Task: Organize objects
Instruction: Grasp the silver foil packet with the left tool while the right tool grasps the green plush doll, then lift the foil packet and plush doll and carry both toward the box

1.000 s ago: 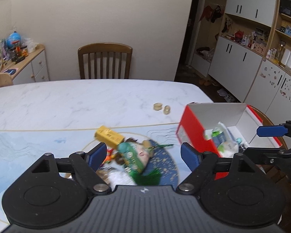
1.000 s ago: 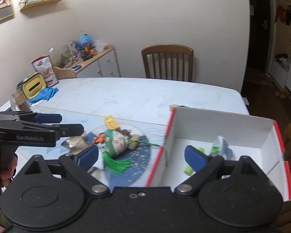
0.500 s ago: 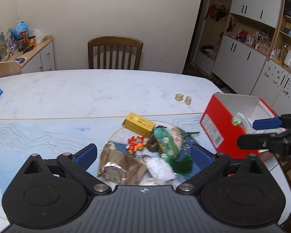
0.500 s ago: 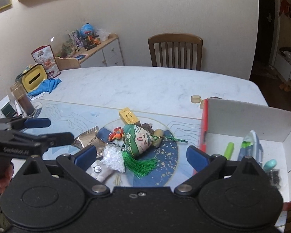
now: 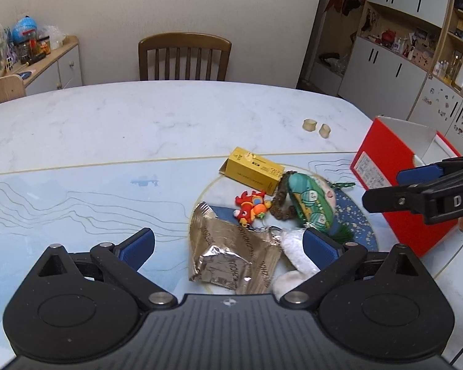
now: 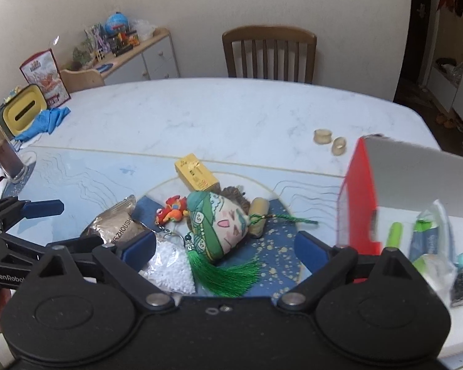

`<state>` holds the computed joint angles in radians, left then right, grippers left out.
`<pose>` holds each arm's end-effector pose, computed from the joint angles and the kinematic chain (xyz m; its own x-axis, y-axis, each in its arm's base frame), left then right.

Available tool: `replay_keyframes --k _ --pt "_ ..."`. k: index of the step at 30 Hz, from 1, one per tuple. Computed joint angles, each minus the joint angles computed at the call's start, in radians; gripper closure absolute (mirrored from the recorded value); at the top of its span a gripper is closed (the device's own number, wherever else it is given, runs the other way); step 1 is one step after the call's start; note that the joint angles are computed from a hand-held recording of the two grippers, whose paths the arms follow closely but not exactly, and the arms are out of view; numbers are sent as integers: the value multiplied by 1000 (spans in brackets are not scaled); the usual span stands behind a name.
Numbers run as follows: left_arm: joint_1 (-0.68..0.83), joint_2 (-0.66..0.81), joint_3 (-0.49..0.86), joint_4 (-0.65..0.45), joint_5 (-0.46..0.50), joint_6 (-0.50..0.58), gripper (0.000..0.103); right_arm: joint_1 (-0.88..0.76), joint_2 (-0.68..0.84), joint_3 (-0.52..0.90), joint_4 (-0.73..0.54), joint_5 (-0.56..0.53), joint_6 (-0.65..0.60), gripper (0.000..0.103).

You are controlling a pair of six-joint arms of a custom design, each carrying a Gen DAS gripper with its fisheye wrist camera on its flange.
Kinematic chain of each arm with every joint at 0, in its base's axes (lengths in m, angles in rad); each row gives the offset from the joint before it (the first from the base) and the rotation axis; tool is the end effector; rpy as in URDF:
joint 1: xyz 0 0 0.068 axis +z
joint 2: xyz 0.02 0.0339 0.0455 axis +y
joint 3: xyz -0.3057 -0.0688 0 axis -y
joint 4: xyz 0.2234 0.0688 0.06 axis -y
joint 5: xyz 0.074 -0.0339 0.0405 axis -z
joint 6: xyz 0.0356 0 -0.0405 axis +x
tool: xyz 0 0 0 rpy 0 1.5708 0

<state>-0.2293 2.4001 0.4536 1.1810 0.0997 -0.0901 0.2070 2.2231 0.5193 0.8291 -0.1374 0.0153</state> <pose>0.2896 -0.0712 0.0143 -0.6987 0.0711 -0.7119 0.2341 0.9630 -0.1336 0.2980 0.0676 0.0432 -0.7553 -0.1431 -0.6395 -0.2780 0.9537 0.1149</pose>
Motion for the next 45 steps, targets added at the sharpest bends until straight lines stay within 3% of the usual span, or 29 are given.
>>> replay_keyframes --k 18,25,27,29,31,34,45 --pt "27 110 169 -146 52 47 0 81 172 288 -221 105 102 14" --pt "36 124 184 -153 80 47 1 85 195 333 -265 119 115 26" --pt "40 122 186 -159 93 41 4 84 197 337 -271 116 120 30" --pt "46 118 196 -186 112 39 23 85 197 338 -278 119 122 35" --pt "50 117 202 -205 123 39 35 86 195 338 -281 123 125 37" --pt "51 113 201 -212 136 35 46 88 186 336 -284 121 123 45" --pt "49 56 171 -246 141 7 54 88 116 252 -221 127 100 52"
